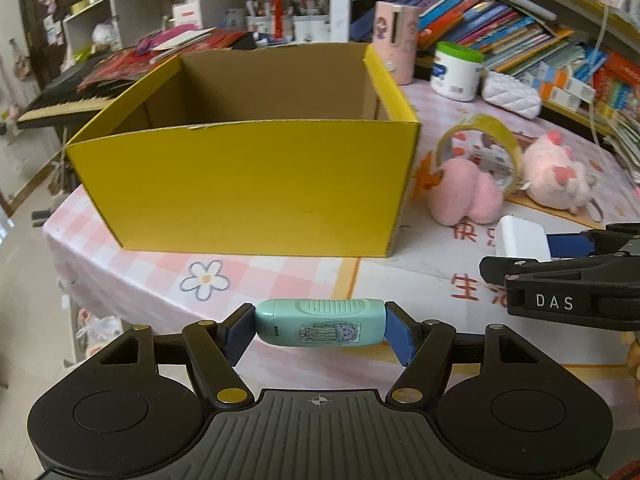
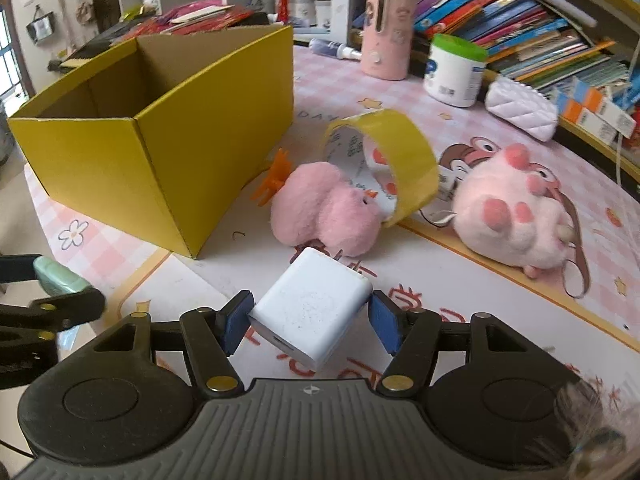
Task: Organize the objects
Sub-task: 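Grasp the white charger block with the right gripper while the left holds the green block, then carry the green block and white charger over the yellow box with both grippers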
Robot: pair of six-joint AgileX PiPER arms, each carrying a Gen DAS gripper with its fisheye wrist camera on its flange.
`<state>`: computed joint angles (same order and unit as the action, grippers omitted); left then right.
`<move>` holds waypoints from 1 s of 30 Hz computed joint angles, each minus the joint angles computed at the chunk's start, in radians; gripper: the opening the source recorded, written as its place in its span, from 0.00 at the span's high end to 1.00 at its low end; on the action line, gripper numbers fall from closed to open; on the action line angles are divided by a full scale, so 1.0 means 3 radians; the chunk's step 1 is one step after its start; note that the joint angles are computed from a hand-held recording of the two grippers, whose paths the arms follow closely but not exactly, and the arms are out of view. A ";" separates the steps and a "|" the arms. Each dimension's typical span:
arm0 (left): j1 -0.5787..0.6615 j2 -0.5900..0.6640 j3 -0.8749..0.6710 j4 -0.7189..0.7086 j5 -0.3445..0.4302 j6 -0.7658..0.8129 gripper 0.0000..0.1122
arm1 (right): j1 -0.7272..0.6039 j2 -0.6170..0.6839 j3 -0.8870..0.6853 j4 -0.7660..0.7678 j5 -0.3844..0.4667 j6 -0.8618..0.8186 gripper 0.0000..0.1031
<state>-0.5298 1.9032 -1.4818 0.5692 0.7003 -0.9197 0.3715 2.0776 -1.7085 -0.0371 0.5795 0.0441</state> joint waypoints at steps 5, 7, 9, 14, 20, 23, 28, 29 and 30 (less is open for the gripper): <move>0.0077 -0.0167 0.0202 -0.0052 -0.0249 0.0178 0.39 | 0.0140 -0.0230 0.0258 -0.0458 -0.0050 0.0584 0.41; 0.0120 -0.0248 0.0299 -0.0103 -0.0354 0.0289 0.39 | 0.0210 -0.0333 0.0365 -0.0641 -0.0060 0.0853 0.41; 0.0168 -0.0340 0.0420 -0.0176 -0.0463 0.0426 0.39 | 0.0307 -0.0427 0.0468 -0.0886 -0.0055 0.1174 0.41; 0.0299 -0.0581 0.0717 -0.0373 -0.0692 0.0769 0.39 | 0.0571 -0.0590 0.0658 -0.1392 0.0040 0.1863 0.41; 0.0484 -0.0873 0.1083 -0.0805 -0.0905 0.1390 0.39 | 0.0951 -0.0741 0.0867 -0.1917 0.0233 0.2658 0.41; 0.0577 -0.1013 0.1260 -0.1062 -0.0978 0.1764 0.39 | 0.1129 -0.0793 0.0966 -0.2087 0.0331 0.2998 0.41; 0.0747 -0.1254 0.1558 -0.1447 -0.1061 0.2319 0.39 | 0.1417 -0.0816 0.1059 -0.2307 0.0498 0.3510 0.41; 0.0782 -0.1294 0.1604 -0.1512 -0.1070 0.2413 0.39 | 0.1468 -0.0808 0.1062 -0.2336 0.0527 0.3589 0.41; 0.0823 -0.1342 0.1662 -0.1589 -0.1079 0.2522 0.39 | 0.1520 -0.0799 0.1063 -0.2357 0.0554 0.3666 0.41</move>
